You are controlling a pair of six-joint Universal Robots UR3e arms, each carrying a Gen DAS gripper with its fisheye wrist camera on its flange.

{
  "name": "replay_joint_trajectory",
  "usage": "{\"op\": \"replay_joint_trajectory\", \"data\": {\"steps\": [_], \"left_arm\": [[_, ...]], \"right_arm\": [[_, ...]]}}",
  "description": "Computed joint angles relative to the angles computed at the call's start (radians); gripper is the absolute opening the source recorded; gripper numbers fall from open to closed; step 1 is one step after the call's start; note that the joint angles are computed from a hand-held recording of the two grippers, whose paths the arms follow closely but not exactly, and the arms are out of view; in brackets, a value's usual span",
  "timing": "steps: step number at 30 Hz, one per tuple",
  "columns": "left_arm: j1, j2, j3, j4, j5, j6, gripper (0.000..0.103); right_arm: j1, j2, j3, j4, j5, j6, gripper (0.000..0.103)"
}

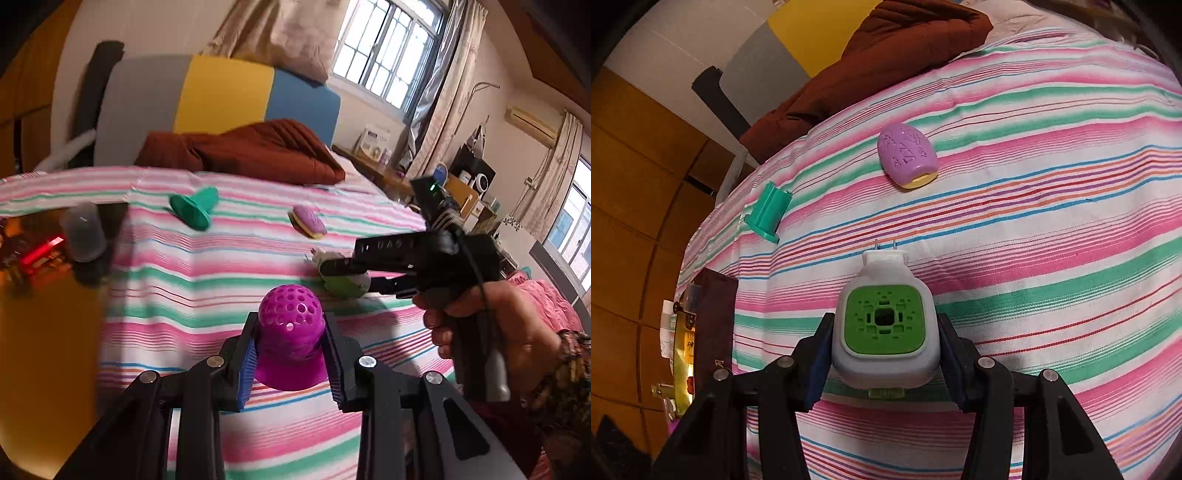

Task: Organize rigid objects
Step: 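Carry the magenta ball into the gold tray and open the left tool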

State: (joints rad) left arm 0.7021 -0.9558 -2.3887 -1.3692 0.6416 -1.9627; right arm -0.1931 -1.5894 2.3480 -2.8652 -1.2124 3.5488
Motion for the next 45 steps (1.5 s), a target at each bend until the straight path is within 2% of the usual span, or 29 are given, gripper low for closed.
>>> {"op": "replay_joint_trajectory", "data": {"steps": [4,7,9,13,20,24,28,37,39,41,45], "left_arm": [[0.161,0.081,0.073,-0.296,-0.008,0.195,0.032],[0.262,0.073,0.115,-0.396,0.002,0.265,0.032],[0.304,0.034,0.132,-0.389,0.012,0.267,0.032],[0.345,-0.078,0.142,-0.239,0.025,0.192,0.032],[0.297,-0.349,0.18,0.176,0.102,-0.089,0.032],[0.231,-0.5,0.24,0.376,0.192,-0.213,0.032],[0.175,-0.625,0.342,0.437,0.264,-0.312,0.032],[0.103,-0.747,0.444,0.568,0.355,-0.444,0.032],[0.101,-0.764,0.463,0.552,0.36,-0.46,0.036],[0.108,-0.771,0.477,0.528,0.36,-0.467,0.045],[0.14,-0.741,0.44,0.557,0.354,-0.494,0.047]], "right_arm": [[0.008,0.008,-0.009,0.003,-0.011,-0.009,0.053],[0.004,0.006,-0.006,0.004,-0.01,-0.016,0.053],[0.009,0.01,-0.01,0.003,-0.014,-0.017,0.053],[0.037,0.023,-0.036,0.022,-0.051,-0.033,0.053],[0.09,0.049,-0.078,0.039,-0.121,-0.05,0.053],[0.122,0.07,-0.106,0.049,-0.165,-0.063,0.053],[0.142,0.087,-0.121,0.047,-0.192,-0.07,0.053],[0.144,0.091,-0.115,0.036,-0.198,-0.077,0.053],[0.15,0.095,-0.121,0.039,-0.204,-0.076,0.053],[0.15,0.095,-0.122,0.041,-0.205,-0.078,0.053],[0.158,0.098,-0.125,0.042,-0.214,-0.079,0.053]]}}
